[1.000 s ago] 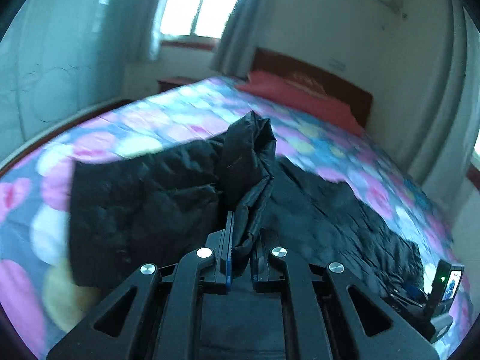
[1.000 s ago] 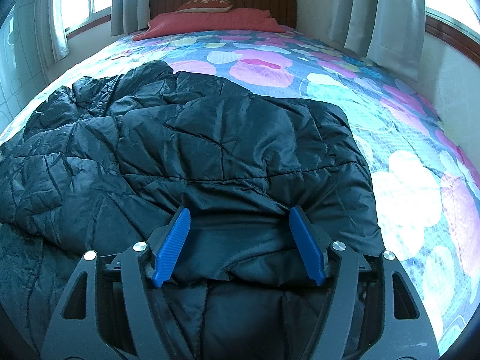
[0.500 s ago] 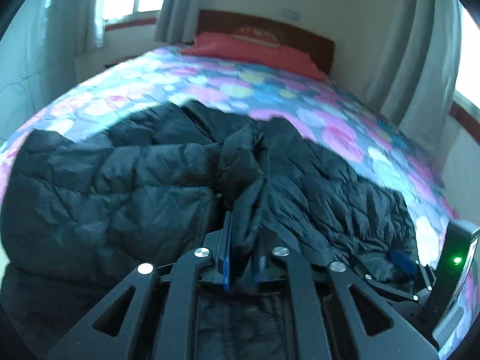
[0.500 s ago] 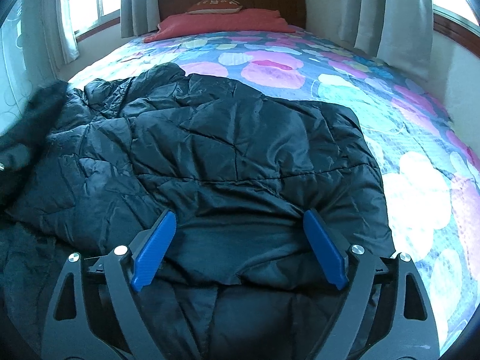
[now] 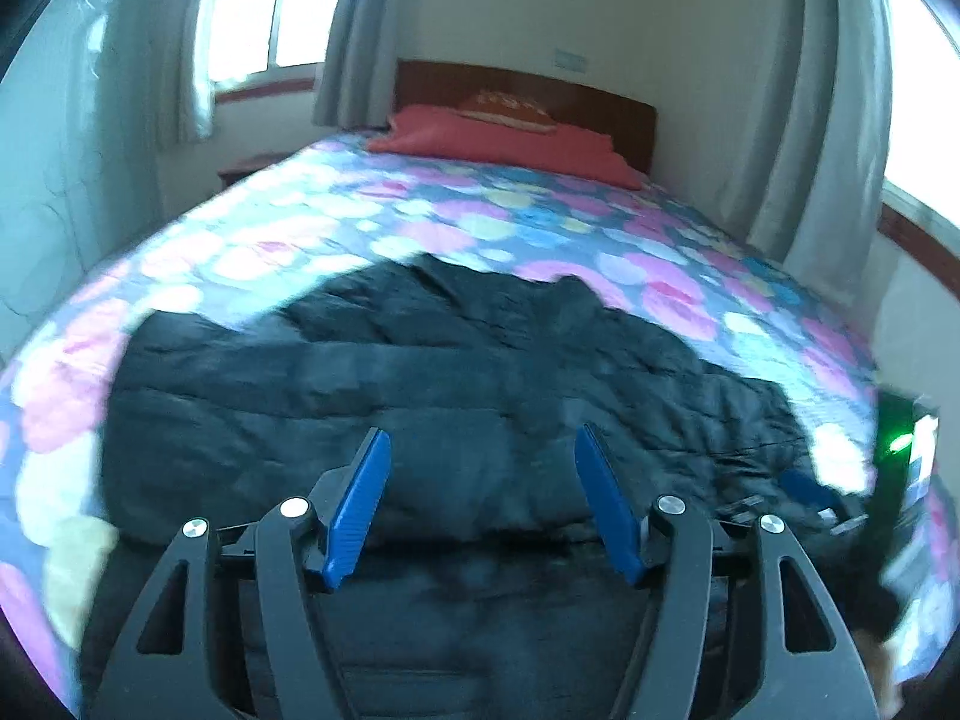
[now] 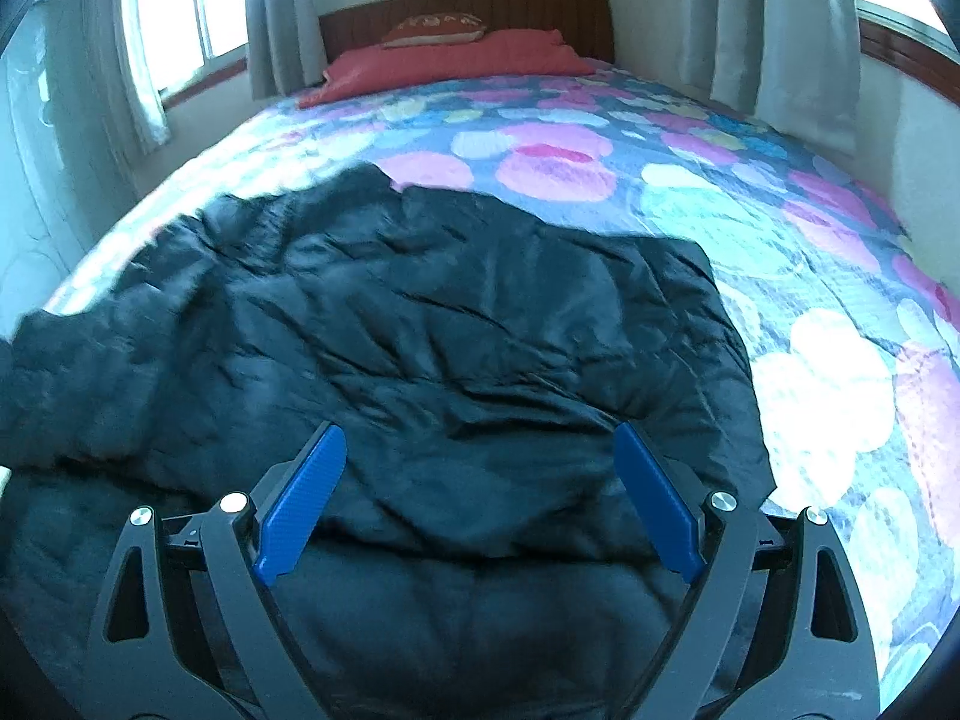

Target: Fold large clothes

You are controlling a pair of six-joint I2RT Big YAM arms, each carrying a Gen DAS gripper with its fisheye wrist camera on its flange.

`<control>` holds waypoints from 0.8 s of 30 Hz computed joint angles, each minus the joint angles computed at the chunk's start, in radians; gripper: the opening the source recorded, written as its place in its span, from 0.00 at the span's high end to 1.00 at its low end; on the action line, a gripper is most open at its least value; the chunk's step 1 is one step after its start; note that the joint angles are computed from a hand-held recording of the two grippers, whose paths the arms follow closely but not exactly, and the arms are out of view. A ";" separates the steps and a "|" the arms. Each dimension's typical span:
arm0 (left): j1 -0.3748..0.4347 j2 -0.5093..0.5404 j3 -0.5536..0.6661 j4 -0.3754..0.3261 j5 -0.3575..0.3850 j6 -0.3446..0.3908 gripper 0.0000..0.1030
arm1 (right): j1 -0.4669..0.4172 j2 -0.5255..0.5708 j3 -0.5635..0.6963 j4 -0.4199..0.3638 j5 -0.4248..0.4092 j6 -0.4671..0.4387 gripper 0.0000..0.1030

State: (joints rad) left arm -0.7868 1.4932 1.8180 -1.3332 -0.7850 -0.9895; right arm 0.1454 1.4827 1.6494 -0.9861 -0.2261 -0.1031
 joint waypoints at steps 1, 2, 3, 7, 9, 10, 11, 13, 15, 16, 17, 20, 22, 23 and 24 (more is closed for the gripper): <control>0.002 -0.016 -0.016 -0.028 -0.018 -0.016 0.38 | 0.007 -0.004 0.005 -0.005 -0.004 0.005 0.12; 0.006 -0.033 -0.034 -0.053 -0.031 -0.037 0.38 | 0.020 -0.005 0.019 -0.016 -0.019 0.013 0.12; 0.012 -0.052 -0.056 -0.067 -0.035 -0.055 0.38 | 0.032 -0.006 0.026 -0.022 -0.025 0.019 0.12; 0.041 -0.120 -0.133 -0.112 -0.039 -0.129 0.38 | 0.110 0.010 0.066 -0.044 -0.030 0.034 0.12; 0.059 -0.151 -0.171 -0.127 -0.034 -0.161 0.38 | 0.144 0.026 0.086 -0.049 -0.036 0.046 0.12; 0.065 -0.163 -0.186 -0.127 -0.033 -0.168 0.38 | 0.165 0.040 0.100 -0.051 -0.036 0.053 0.12; 0.070 -0.174 -0.200 -0.128 -0.033 -0.175 0.38 | 0.179 0.050 0.108 -0.052 -0.031 0.056 0.12; 0.079 -0.195 -0.225 -0.131 -0.034 -0.181 0.38 | 0.211 0.086 0.137 -0.077 -0.014 0.057 0.22; 0.089 -0.210 -0.244 -0.127 -0.029 -0.181 0.38 | 0.226 0.124 0.169 -0.130 -0.025 0.047 0.52; 0.093 -0.212 -0.247 -0.128 -0.027 -0.183 0.38 | 0.227 0.140 0.181 -0.154 -0.059 0.047 0.72; 0.097 -0.218 -0.254 -0.124 -0.024 -0.182 0.38 | 0.230 0.139 0.183 -0.158 -0.072 0.057 0.76; 0.101 -0.238 -0.268 -0.115 -0.030 -0.182 0.38 | 0.214 0.110 0.174 -0.136 -0.094 0.059 0.86; 0.104 -0.246 -0.269 -0.113 -0.042 -0.182 0.38 | 0.186 0.086 0.170 -0.110 -0.088 0.060 0.87; 0.107 -0.248 -0.269 -0.111 -0.045 -0.178 0.38 | 0.169 0.076 0.169 -0.096 -0.077 0.058 0.87; 0.111 -0.249 -0.270 -0.107 -0.044 -0.170 0.38 | 0.153 0.070 0.171 -0.083 -0.060 0.054 0.87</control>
State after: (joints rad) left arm -0.6758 1.2444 1.5484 -1.4402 -0.8285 -1.1598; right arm 0.2982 1.5529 1.8200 -1.0696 -0.2861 -0.0491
